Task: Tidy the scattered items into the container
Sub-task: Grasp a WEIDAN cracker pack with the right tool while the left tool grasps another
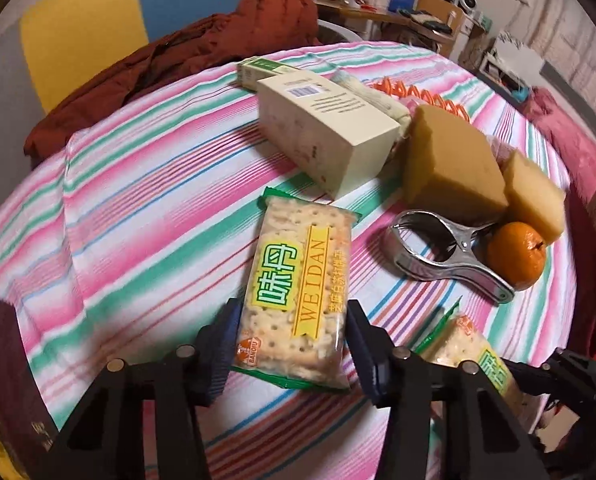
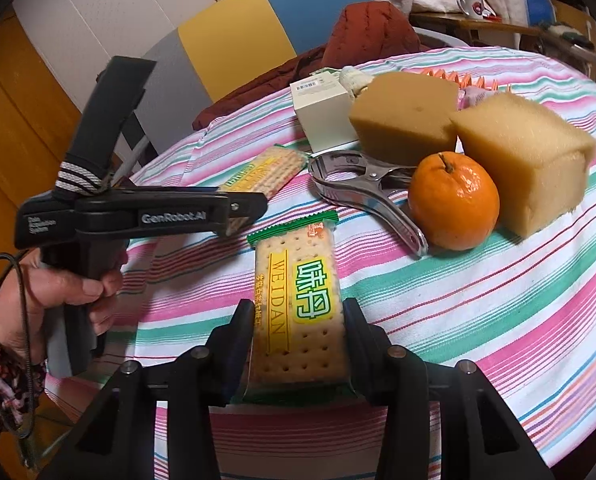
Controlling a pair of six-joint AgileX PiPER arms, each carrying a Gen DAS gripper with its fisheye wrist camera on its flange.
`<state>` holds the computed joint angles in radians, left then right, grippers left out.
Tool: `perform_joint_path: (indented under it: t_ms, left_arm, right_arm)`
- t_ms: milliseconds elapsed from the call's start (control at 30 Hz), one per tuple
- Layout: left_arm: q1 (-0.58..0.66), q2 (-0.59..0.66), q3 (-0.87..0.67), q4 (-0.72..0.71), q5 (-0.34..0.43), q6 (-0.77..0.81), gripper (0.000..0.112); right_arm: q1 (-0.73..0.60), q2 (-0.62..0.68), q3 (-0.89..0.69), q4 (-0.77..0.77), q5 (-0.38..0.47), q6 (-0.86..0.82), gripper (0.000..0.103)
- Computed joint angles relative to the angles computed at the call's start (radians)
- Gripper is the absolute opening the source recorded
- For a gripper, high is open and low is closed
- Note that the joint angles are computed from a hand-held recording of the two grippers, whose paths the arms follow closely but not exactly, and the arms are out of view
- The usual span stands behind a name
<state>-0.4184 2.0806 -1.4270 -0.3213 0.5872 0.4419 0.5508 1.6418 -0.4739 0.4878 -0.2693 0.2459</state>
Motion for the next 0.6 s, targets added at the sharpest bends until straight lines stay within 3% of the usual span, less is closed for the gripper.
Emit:
perform_joint_path:
  t_ms: [400,600]
  left_arm:
    - [0.037,-0.180,0.268,-0.184,-0.080,0.092,0.050]
    - [0.023,-0.287,0.398,-0.174,-0.154,0.093,0.050]
  right_arm:
    - [0.044,-0.035,-0.010,0.164,0.040,-0.112,0.044]
    - [0.094,-0.053,-0.034,0.417,0.052,-0.354,0.044]
